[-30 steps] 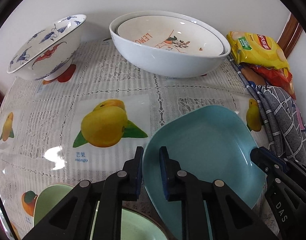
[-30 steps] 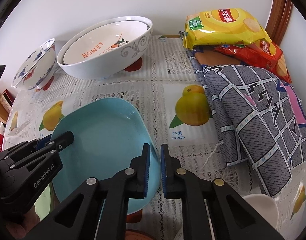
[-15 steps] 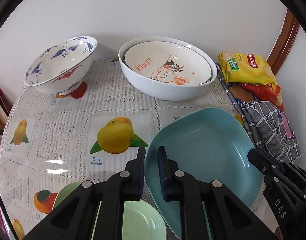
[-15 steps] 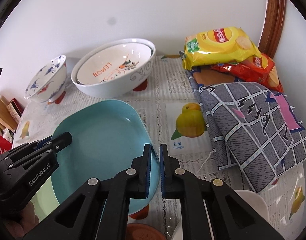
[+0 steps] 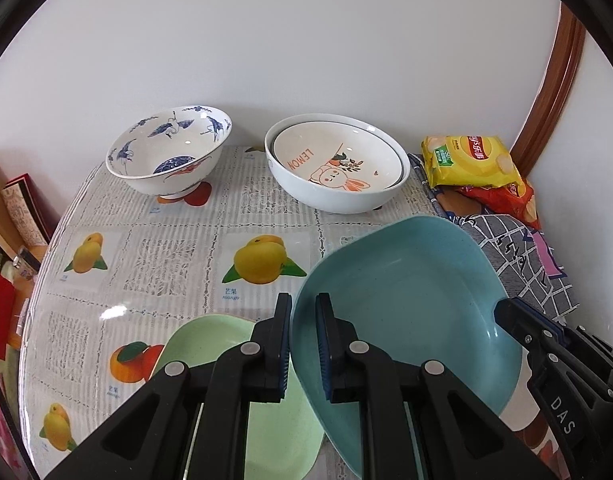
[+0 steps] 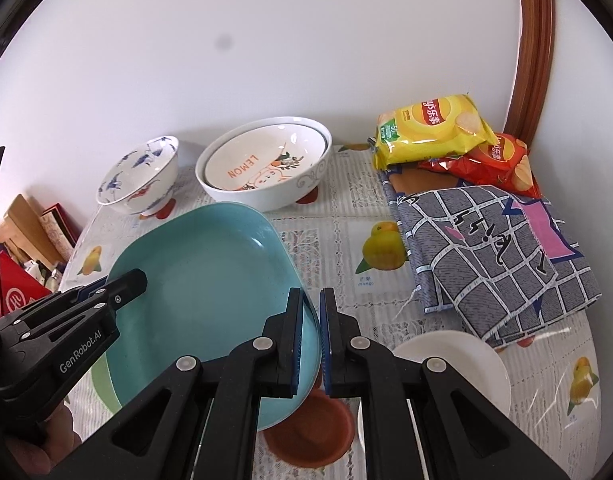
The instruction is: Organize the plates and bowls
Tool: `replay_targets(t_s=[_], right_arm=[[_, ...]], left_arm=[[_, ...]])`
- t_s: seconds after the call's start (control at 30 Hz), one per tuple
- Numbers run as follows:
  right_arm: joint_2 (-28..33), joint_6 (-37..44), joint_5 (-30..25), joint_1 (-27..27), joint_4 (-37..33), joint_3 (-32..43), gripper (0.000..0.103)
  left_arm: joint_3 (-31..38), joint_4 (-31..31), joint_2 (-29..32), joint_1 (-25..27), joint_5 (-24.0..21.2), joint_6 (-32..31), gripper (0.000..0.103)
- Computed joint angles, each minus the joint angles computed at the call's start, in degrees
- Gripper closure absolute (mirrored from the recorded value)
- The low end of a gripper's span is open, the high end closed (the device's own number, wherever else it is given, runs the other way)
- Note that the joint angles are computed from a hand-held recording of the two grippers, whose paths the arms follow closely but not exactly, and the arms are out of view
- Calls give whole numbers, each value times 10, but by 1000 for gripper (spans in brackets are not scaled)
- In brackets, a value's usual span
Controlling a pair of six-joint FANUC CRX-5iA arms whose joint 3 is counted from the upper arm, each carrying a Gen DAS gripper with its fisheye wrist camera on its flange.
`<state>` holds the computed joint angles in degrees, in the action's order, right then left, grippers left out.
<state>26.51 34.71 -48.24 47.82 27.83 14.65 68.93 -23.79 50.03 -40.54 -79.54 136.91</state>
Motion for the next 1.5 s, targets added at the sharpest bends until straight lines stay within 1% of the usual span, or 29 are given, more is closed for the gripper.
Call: replay_targets(t_s=[0.3, 0.57, 1.07, 1.5], right_arm=[[-36, -36, 3, 26, 18, -41, 95], [-52, -61, -1, 45, 39, -59, 95], [-79, -106, -10, 64, 84, -84, 94], [-80, -108, -12, 71, 94, -82, 94]], left_arm=[[-107, -18, -71, -14, 34, 42, 91], [-167, -32, -115, -23, 57, 69, 91], [-203, -49, -150, -35, 77, 85, 91], [-226, -57, -167, -38, 86, 101, 91]])
